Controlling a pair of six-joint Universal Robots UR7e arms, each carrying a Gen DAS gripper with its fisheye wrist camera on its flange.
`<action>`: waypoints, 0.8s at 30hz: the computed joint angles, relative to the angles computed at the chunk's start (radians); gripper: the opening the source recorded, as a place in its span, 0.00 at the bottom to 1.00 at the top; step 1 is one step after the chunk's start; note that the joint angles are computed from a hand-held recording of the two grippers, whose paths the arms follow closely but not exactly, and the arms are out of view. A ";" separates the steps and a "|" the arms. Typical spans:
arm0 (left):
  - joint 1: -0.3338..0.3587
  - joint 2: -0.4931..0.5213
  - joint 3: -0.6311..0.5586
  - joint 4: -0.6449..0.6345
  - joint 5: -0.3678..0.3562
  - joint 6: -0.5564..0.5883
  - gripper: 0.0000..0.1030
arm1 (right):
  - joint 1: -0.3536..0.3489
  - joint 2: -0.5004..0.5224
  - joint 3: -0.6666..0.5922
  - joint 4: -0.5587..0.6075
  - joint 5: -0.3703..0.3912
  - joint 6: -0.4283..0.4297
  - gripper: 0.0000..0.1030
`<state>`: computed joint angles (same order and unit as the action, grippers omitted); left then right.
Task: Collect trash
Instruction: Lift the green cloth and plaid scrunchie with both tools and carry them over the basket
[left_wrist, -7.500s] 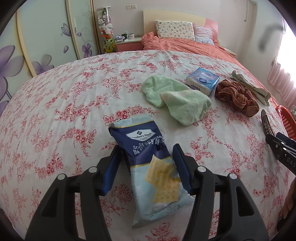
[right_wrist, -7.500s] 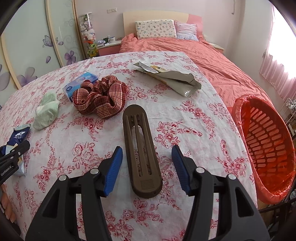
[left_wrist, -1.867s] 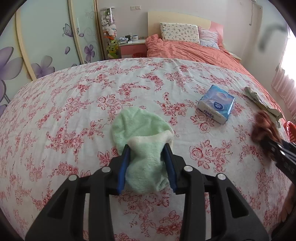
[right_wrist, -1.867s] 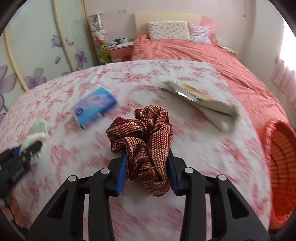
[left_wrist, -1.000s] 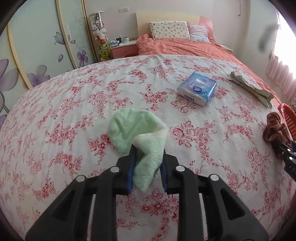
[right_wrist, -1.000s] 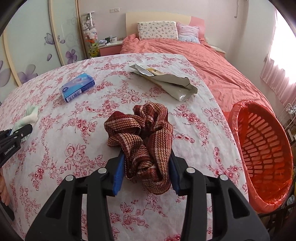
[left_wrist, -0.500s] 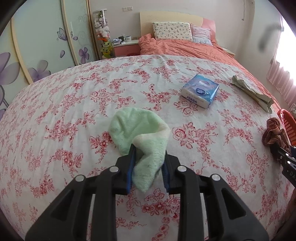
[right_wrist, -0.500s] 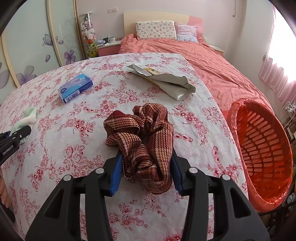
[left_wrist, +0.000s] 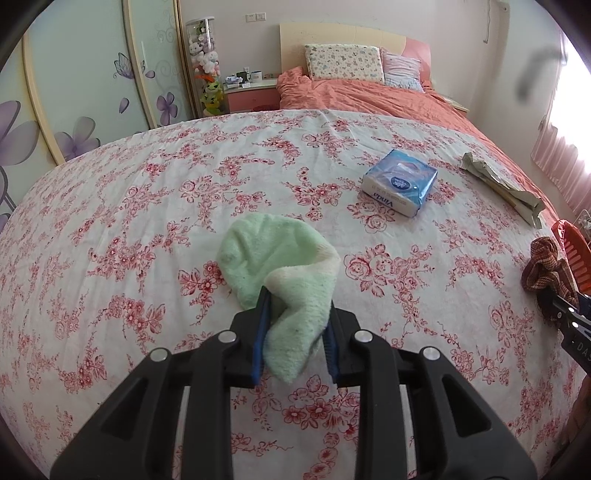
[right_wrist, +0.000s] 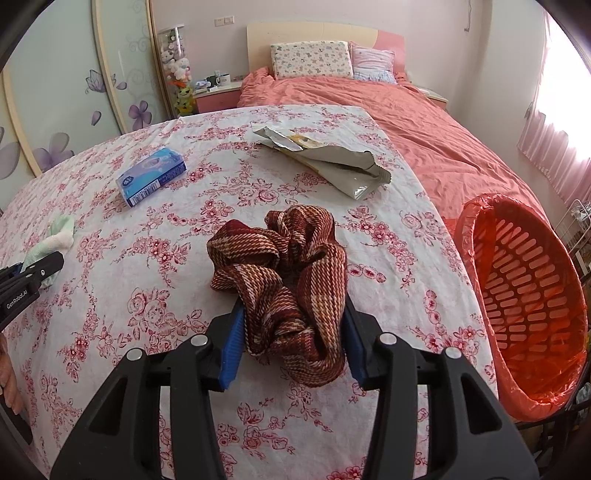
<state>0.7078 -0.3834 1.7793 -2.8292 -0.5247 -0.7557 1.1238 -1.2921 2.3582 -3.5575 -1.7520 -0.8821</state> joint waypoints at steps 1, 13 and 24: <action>0.000 0.000 0.001 -0.002 -0.001 0.001 0.27 | 0.000 0.000 0.000 0.000 0.000 0.000 0.46; 0.001 0.000 0.003 -0.026 -0.012 0.035 0.33 | -0.001 0.000 -0.001 0.001 0.001 -0.003 0.46; 0.007 -0.006 -0.003 -0.059 -0.001 0.051 0.14 | -0.029 -0.060 0.005 0.108 0.090 0.015 0.28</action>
<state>0.7152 -0.3891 1.7767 -2.8886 -0.5255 -0.7042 1.0944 -1.3517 2.3628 -3.4499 -1.6621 -0.8671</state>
